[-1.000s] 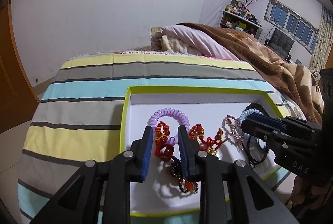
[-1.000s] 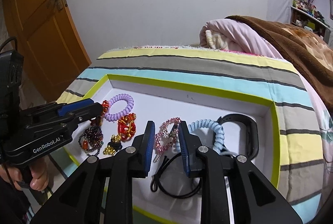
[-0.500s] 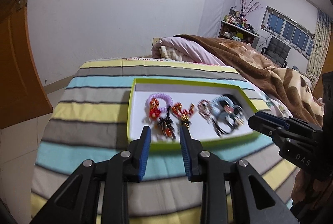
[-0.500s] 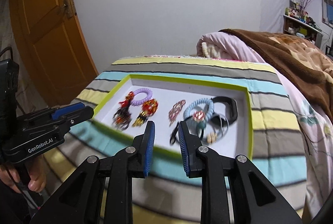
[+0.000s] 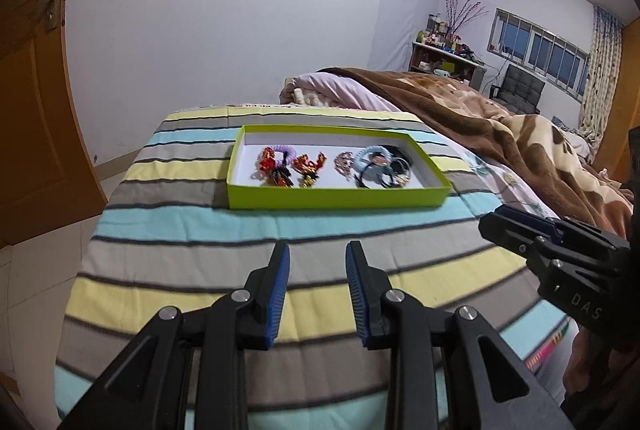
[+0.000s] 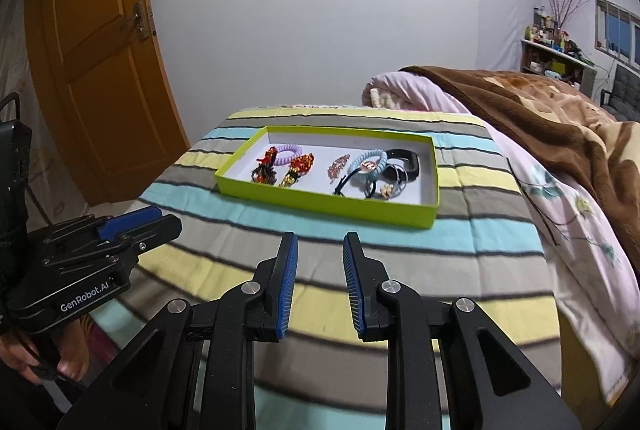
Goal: Organize jewelry
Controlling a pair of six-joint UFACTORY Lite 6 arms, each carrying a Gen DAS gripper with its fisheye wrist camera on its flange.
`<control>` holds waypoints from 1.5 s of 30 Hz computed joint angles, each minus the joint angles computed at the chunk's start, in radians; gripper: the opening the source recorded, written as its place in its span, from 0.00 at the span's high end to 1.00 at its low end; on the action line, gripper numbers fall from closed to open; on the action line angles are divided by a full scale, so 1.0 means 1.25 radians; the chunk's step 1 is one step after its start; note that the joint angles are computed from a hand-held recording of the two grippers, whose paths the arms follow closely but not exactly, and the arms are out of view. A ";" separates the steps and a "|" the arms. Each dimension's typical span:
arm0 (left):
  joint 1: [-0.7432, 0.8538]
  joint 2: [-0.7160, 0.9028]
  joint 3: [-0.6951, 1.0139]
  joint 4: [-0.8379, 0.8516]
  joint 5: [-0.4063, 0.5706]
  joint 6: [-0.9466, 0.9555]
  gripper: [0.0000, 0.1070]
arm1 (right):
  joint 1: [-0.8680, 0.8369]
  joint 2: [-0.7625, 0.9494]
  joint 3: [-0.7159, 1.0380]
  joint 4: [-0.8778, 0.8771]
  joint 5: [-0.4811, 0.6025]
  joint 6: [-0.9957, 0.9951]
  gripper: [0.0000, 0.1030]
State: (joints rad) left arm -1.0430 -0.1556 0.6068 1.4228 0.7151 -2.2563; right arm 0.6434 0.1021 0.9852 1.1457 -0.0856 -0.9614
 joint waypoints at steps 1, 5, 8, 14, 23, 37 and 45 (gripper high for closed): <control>-0.021 -0.003 -0.004 -0.009 0.013 -0.006 0.71 | 0.010 -0.016 -0.019 0.002 -0.009 0.001 0.77; -0.110 -0.004 -0.012 -0.055 0.084 -0.029 0.71 | 0.050 -0.087 -0.100 0.051 -0.049 -0.031 0.77; -0.163 -0.013 -0.026 -0.084 0.116 -0.053 0.71 | 0.079 -0.129 -0.151 0.054 -0.072 -0.020 0.77; -0.231 -0.010 -0.040 -0.117 0.153 -0.092 0.71 | 0.104 -0.184 -0.216 0.086 -0.103 -0.041 0.77; -0.253 0.002 -0.040 -0.126 0.163 -0.106 0.71 | 0.101 -0.211 -0.243 0.079 -0.113 -0.035 0.77; -0.249 0.017 -0.028 -0.122 0.163 -0.106 0.71 | 0.105 -0.196 -0.233 0.081 -0.118 -0.039 0.77; -0.245 0.024 -0.025 -0.119 0.156 -0.110 0.71 | 0.107 -0.188 -0.227 0.103 -0.114 -0.061 0.77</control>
